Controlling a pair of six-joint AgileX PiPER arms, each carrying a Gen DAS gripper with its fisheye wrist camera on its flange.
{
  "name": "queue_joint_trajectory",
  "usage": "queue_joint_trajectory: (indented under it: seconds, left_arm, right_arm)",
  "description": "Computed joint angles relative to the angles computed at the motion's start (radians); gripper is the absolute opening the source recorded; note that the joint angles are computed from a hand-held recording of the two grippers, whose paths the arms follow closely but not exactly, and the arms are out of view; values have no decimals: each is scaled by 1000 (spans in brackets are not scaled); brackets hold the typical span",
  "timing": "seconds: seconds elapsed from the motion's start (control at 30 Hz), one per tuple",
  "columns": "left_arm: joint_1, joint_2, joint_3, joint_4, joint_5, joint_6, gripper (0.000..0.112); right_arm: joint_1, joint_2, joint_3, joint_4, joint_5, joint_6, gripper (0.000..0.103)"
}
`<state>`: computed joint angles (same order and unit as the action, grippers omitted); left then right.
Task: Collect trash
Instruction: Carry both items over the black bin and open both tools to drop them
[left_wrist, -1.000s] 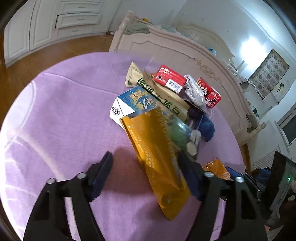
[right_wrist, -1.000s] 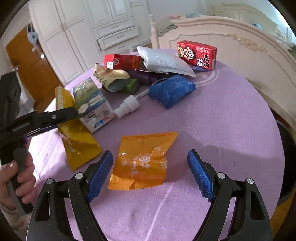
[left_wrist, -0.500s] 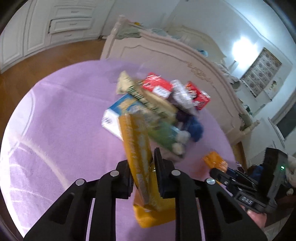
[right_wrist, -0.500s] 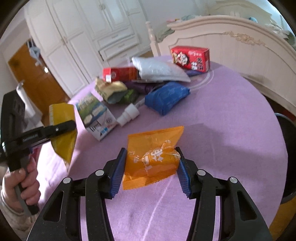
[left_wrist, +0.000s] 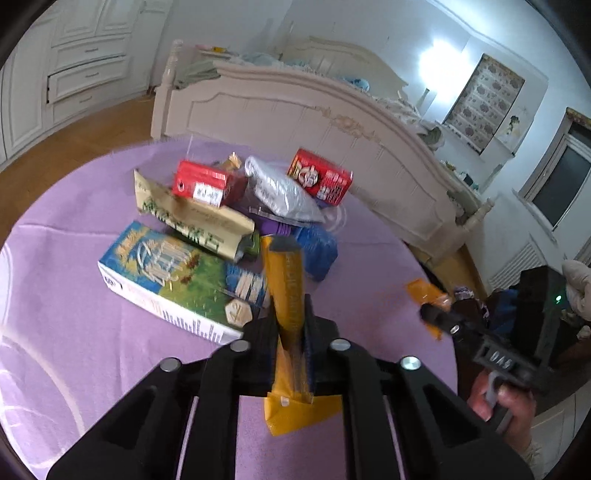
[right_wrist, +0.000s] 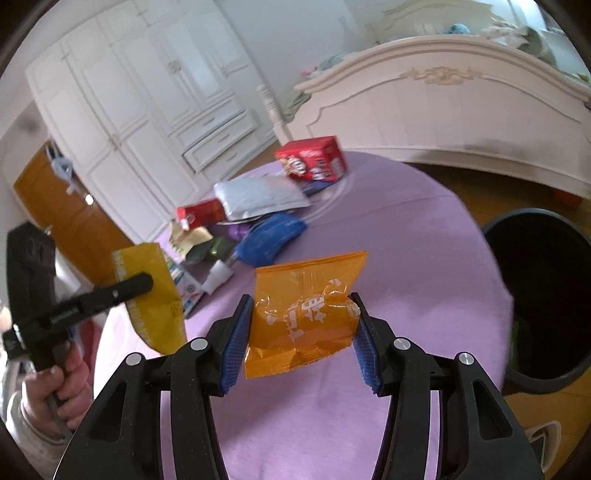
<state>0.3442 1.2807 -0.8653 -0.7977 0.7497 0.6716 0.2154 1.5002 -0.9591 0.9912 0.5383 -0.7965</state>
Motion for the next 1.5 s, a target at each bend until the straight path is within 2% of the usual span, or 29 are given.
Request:
queue_joint_trajectory:
  seconds: [0.2, 0.47, 0.7, 0.93, 1.17, 1.33, 1.5]
  left_arm:
    - [-74, -3, -23, 41, -31, -48, 7]
    - [-268, 77, -163, 54, -57, -111, 6]
    - [-479, 271, -370, 13, -87, -122, 6]
    - [-614, 486, -586, 40, -95, -173, 6]
    - [-684, 716, -841, 116, -39, -285, 6]
    - [-737, 874, -1045, 257, 40, -408, 6]
    - [-765, 979, -1189, 319, 103, -477, 6]
  right_arm:
    - [-87, -4, 39, 114, 31, -118, 52]
    - [-239, -32, 80, 227, 86, -236, 52]
    - [-471, 27, 33, 271, 153, -288, 52]
    - [-589, 173, -52, 280, 157, -308, 52]
    - [-602, 334, -148, 258, 115, -301, 52]
    - [-600, 446, -235, 210, 94, -244, 52]
    - [-613, 494, -260, 193, 85, -243, 52]
